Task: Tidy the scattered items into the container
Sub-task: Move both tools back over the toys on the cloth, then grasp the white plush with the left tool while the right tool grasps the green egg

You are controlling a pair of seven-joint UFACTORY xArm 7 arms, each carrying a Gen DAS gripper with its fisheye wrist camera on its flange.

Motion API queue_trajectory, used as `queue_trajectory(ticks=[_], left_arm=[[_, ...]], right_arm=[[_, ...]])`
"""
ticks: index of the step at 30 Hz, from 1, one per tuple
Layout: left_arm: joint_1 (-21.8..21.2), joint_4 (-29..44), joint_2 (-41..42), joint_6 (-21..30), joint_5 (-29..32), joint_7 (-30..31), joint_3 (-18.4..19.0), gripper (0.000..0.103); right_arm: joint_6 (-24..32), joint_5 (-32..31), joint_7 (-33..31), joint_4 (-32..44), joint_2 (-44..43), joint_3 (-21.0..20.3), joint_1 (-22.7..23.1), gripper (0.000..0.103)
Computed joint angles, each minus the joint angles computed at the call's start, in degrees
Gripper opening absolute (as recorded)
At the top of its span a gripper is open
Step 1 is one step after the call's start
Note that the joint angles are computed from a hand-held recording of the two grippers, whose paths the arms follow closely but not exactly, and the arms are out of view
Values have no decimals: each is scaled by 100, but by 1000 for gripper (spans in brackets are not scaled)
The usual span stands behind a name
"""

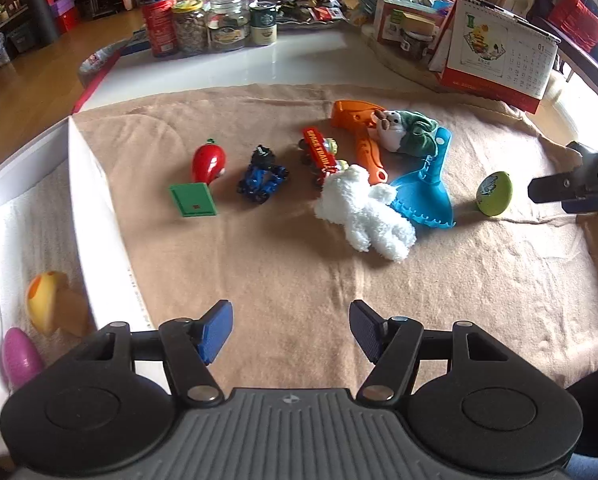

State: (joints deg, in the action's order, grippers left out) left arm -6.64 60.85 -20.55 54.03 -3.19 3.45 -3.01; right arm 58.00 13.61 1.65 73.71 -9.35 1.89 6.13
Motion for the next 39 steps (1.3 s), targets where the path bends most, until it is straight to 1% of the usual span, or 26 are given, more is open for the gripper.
queue_trajectory(ticks=[5,10,12,16,20,23,26,28,29,30,33,39], left_arm=[[-167,337,664,-94,-183,-97,-118,66],[-264,847,1472,-163,-373,-297,-161,67],[-279,1062,1793,-233,-237,-507,-198,67],[-360,1462,2365,-343,253,-868,-243,67],[-442,1730,2770,-408,251,-1042,-253,67],[-483,1890,2982,-432,129,-1117,-264,71],[-582,2054,3176,-400,307,-1279,-256,72],[-607,2135,3272,-387,339,-1268,-258,72],[-611,2135,3290,-408,329,-1269,-257,70],[-606,2122,3296,-431,295,-1249,-261,63],[-558,2092,3292,-413,96,-1108,-282,52],[-484,1856,3072,-474,-53,-791,-272,47]], right_arm=[[-122,8,134,-401,-72,-191,-230,65],[-225,101,220,-599,12,-265,-373,65],[-251,132,233,-624,69,-272,-406,65],[-296,191,210,-626,199,-280,-455,65],[-346,245,213,-567,359,-276,-496,65],[-371,272,181,-524,441,-268,-521,65],[-432,313,146,-496,499,-259,-536,65],[-484,343,132,-495,513,-256,-545,65],[-515,355,120,-498,515,-255,-549,65],[-546,360,109,-500,516,-255,-553,65],[-590,334,107,-456,564,-253,-567,65],[-734,417,51,-321,732,-241,-582,65]])
